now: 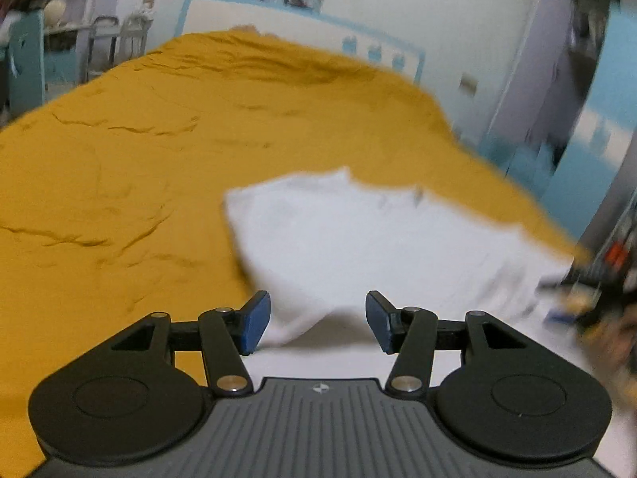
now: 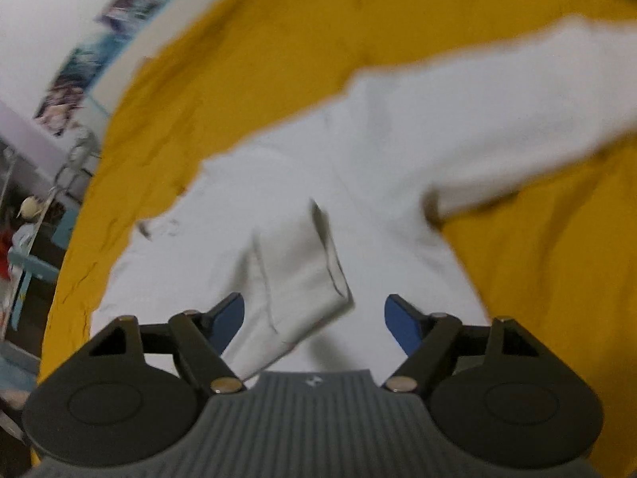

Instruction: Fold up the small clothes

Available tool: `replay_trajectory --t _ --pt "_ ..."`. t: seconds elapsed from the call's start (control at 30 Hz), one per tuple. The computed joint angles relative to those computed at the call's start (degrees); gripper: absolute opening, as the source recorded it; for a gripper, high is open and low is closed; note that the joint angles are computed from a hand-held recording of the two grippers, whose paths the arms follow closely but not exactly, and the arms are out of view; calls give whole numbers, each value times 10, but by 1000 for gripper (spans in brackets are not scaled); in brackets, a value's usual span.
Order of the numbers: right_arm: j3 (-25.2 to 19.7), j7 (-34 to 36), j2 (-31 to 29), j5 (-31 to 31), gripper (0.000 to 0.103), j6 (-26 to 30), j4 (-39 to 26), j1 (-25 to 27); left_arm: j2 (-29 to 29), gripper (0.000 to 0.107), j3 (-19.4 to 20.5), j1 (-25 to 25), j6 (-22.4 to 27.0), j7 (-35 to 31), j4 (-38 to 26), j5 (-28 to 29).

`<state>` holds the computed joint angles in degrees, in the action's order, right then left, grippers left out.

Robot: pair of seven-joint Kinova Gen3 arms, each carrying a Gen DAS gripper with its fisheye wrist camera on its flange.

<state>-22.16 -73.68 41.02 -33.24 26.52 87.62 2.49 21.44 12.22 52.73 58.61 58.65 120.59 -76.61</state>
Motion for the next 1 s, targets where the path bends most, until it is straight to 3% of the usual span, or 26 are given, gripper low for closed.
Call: replay_trajectory --t 0.1,0.17,0.23,0.3,0.33,0.37,0.43,0.47,0.6,0.67,0.77,0.87,1.0 --pt "-20 -16 10 9 80 -23 0 0 23 62 -25 1 -25 -50 -23 24" --pt "-66 -58 16 52 80 -68 14 16 31 64 -43 5 -49 -63 -30 27" --pt "-106 -92 32 98 78 -85 10 32 45 64 -35 -12 -49 -106 -40 48" --pt "-113 -131 43 145 66 -73 -9 26 75 64 -2 -40 -11 -153 -68 66" --pt "-116 -144 54 168 51 -63 -25 24 86 64 5 -43 9 -176 -77 81" --pt "-117 -161 57 192 30 -55 -32 21 98 64 2 -45 21 -200 -90 92" --pt "-121 -202 59 238 2 -54 -37 17 105 44 4 -52 16 -230 -94 95" --pt "-139 -219 61 261 2 -68 -30 30 105 17 -9 -46 11 -243 -99 104" --pt "-245 -194 50 270 1 -160 38 123 110 12 -75 20 33 -257 -121 148" --pt "-279 -174 41 260 0 -204 70 158 109 12 -77 27 38 -255 -120 152" --pt "-251 -213 40 302 0 -208 75 143 111 13 -69 12 17 -269 -125 158" --pt "-187 -273 50 316 1 -152 47 102 128 19 -74 17 34 -323 -156 182" --pt "-208 -269 73 268 0 -167 56 131 119 27 -80 17 36 -351 -159 213"
